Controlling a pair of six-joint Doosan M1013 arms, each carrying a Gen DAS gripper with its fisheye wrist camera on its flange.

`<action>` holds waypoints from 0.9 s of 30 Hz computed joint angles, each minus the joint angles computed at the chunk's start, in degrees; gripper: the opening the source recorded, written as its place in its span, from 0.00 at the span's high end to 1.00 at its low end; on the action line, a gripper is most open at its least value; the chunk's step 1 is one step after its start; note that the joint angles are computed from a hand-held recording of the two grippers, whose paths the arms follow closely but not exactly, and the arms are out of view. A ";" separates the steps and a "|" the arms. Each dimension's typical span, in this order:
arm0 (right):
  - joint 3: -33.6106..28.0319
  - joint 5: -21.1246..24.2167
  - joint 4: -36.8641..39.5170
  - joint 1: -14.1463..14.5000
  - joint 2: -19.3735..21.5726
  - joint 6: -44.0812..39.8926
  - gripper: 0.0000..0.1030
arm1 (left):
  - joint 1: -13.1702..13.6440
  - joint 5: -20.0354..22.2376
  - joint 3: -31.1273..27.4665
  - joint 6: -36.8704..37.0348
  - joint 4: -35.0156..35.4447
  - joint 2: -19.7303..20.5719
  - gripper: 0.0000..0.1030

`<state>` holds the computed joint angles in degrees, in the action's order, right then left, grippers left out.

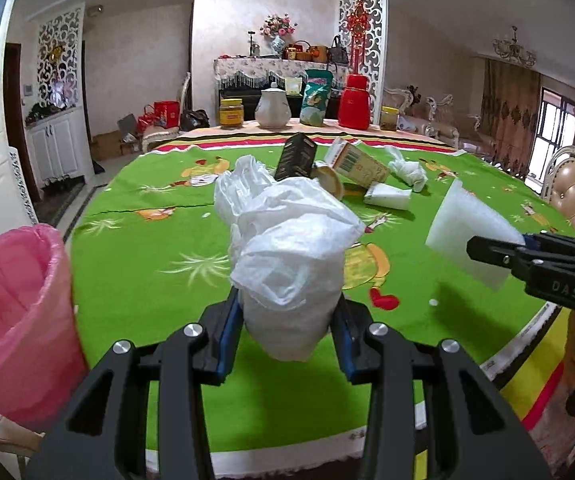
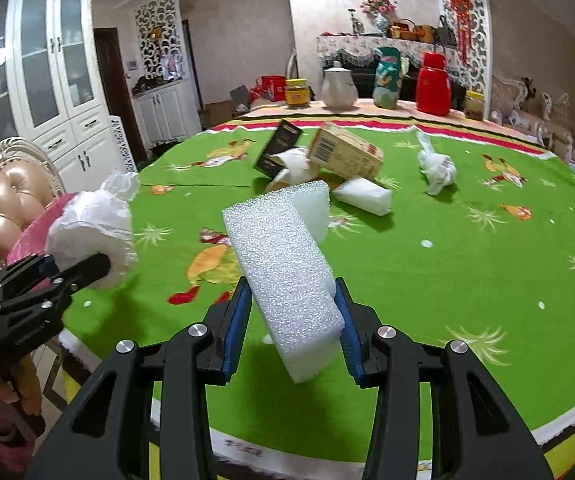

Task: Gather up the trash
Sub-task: 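Carry the foam block and plastic bag over to the pink bin with both tools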

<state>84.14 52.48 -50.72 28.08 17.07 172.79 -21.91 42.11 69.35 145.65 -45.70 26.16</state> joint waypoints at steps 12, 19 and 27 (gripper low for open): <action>-5.05 -3.17 -1.60 1.71 3.29 -4.04 0.59 | 2.17 -3.05 1.41 0.09 -0.19 -1.01 0.62; -9.41 -5.90 -0.83 1.57 6.05 -8.40 0.59 | 4.42 -6.67 1.65 -1.01 0.05 -1.50 0.62; -17.24 -9.19 4.99 1.05 10.79 -18.94 0.59 | 7.74 -10.74 0.93 -3.29 1.06 -1.61 0.61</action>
<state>66.90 43.30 -45.73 29.13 27.86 153.85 -14.17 31.36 70.28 142.35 -44.65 24.55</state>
